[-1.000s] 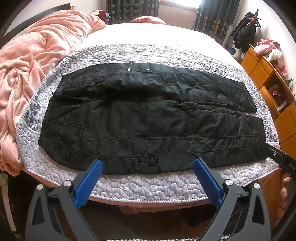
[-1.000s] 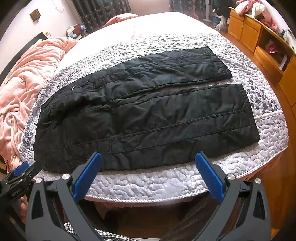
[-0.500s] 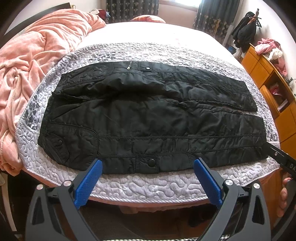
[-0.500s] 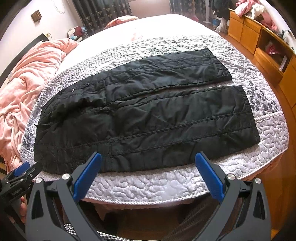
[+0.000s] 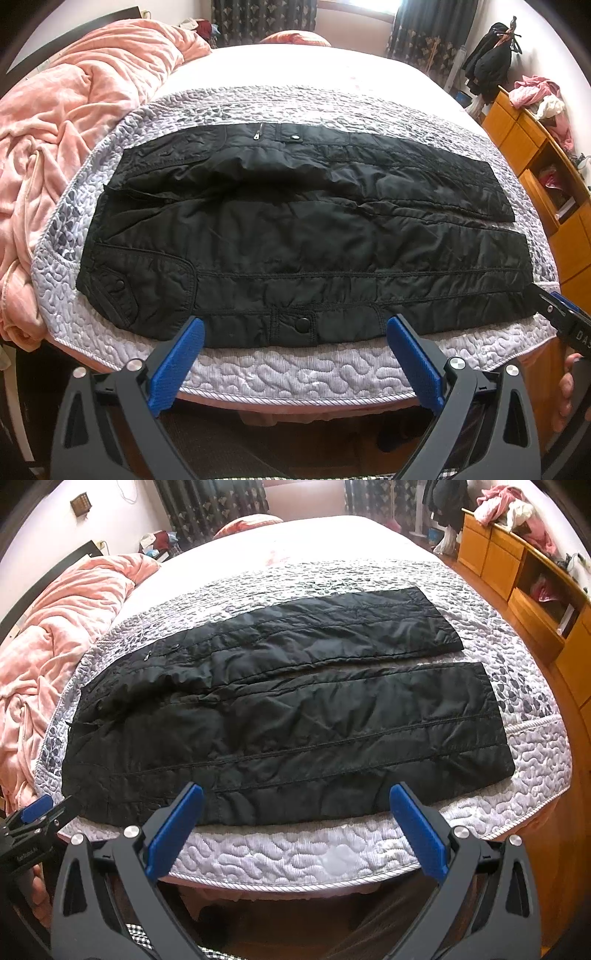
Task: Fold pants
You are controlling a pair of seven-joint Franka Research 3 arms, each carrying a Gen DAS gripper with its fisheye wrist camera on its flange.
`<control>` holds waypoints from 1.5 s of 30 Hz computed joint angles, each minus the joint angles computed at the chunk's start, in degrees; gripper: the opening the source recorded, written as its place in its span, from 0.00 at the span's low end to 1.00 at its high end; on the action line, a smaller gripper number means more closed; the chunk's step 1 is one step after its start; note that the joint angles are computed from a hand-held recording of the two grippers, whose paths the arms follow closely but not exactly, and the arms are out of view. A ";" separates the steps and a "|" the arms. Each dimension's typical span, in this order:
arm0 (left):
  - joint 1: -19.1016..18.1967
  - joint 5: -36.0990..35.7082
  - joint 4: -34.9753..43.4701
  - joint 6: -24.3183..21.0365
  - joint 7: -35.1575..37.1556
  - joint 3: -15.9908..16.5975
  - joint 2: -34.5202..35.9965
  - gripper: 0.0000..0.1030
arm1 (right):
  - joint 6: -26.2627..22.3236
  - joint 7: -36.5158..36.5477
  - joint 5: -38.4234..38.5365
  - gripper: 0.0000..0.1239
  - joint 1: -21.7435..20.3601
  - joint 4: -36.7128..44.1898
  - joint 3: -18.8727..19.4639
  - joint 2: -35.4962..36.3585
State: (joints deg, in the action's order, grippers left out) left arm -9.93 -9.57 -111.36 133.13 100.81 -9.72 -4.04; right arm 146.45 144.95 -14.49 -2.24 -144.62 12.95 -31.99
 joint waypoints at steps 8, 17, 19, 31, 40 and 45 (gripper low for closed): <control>0.01 -0.07 0.13 -0.18 0.00 -0.02 0.02 0.96 | 0.64 0.22 -0.66 0.81 -0.19 -0.23 -0.12 -0.06; 0.02 -0.06 0.13 -0.21 0.07 0.00 0.02 0.96 | 0.91 0.15 -0.50 0.81 -0.51 -0.28 -0.03 0.10; 0.02 -0.04 0.13 -0.19 0.09 -0.02 0.02 0.96 | 1.02 0.09 -0.34 0.81 -0.46 -0.29 -0.15 0.20; 0.11 -0.13 0.28 -0.37 0.35 0.01 0.22 0.96 | 1.25 -0.10 -0.10 0.81 -0.49 -0.24 -0.30 0.76; 0.22 0.37 1.01 -0.50 0.13 -0.13 1.26 0.96 | 2.15 -0.90 0.37 0.81 -0.25 -0.41 -0.91 1.44; 0.05 1.86 4.45 -1.06 -1.22 -0.96 4.57 0.96 | 3.00 -4.03 -0.20 0.81 -1.40 0.18 -2.56 2.54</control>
